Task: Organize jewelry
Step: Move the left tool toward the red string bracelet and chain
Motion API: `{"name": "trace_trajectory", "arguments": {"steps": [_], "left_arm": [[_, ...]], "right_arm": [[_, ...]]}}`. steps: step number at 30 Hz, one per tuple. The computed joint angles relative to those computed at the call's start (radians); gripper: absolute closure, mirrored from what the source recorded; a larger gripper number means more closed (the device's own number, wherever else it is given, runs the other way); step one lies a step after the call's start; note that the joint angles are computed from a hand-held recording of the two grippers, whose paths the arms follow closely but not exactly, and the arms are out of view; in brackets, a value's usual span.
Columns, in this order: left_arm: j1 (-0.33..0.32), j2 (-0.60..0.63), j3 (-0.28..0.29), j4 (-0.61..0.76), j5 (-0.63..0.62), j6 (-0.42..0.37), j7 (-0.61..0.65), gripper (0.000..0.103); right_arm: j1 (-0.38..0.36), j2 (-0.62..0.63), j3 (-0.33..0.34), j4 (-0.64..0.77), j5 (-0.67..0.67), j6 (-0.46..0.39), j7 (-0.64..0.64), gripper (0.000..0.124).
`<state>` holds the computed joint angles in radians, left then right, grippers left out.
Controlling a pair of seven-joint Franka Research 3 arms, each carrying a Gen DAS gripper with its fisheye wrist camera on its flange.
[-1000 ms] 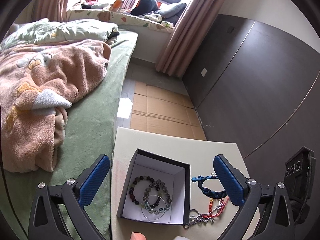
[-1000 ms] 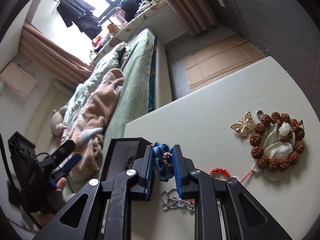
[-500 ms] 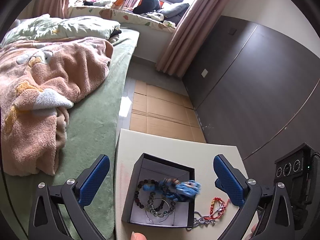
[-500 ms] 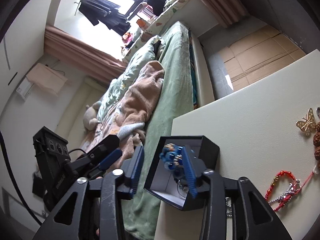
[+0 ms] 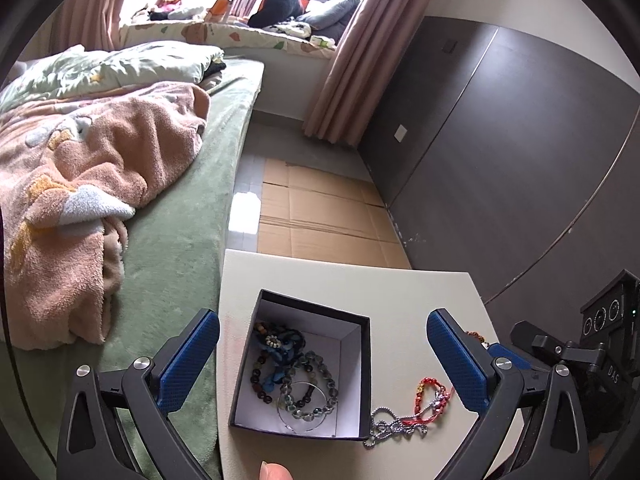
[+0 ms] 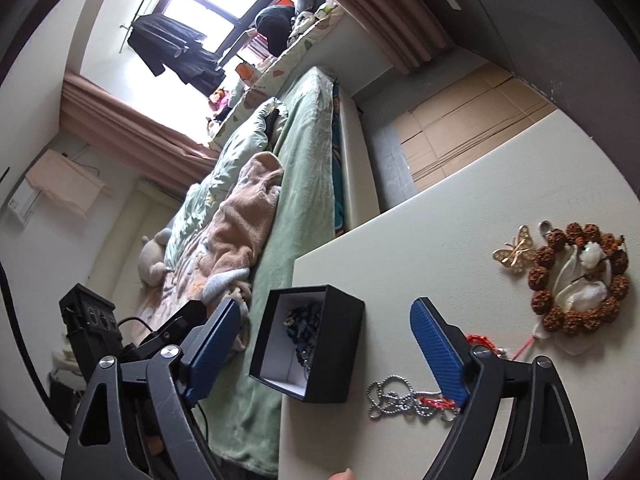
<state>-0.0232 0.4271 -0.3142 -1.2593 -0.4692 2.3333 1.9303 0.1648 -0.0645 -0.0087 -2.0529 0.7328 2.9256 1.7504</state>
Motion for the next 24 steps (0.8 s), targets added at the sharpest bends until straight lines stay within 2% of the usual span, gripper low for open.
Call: {"name": "trace_trajectory", "arguments": {"steps": [4,5,9,11,15,20,22,24], "left_arm": [[-0.007,-0.040,-0.004,-0.052,0.000,0.018,0.014,0.000],[-0.006,-0.049,-0.008,-0.063,-0.011,0.016,0.026,0.000],[-0.008,-0.084,-0.018,-0.107,-0.057,0.019,0.079,0.000],[-0.017,-0.104,-0.016,-0.134,-0.070,0.031,0.098,0.000],[-0.032,-0.128,-0.014,-0.168,-0.100,0.035,0.132,0.000],[-0.058,-0.156,-0.012,-0.212,-0.117,0.046,0.188,0.001],[-0.068,-0.165,-0.013,-0.228,-0.122,0.048,0.216,0.004],[-0.082,-0.169,-0.010,-0.238,-0.113,0.048,0.228,0.013]], "right_arm": [[-0.045,-0.064,0.022,-0.083,-0.207,0.031,0.174,0.028],[-0.064,-0.081,0.032,-0.104,-0.267,0.036,0.230,0.021],[-0.162,-0.157,0.084,-0.184,-0.485,0.025,0.437,0.021],[-0.196,-0.189,0.099,-0.215,-0.559,0.024,0.497,0.021],[-0.203,-0.234,0.080,-0.254,-0.584,0.001,0.523,0.021],[-0.170,-0.271,0.029,-0.290,-0.524,-0.030,0.479,0.021],[-0.173,-0.281,0.024,-0.298,-0.509,-0.050,0.471,0.021],[-0.177,-0.291,0.019,-0.306,-0.499,-0.069,0.465,0.021]]}}
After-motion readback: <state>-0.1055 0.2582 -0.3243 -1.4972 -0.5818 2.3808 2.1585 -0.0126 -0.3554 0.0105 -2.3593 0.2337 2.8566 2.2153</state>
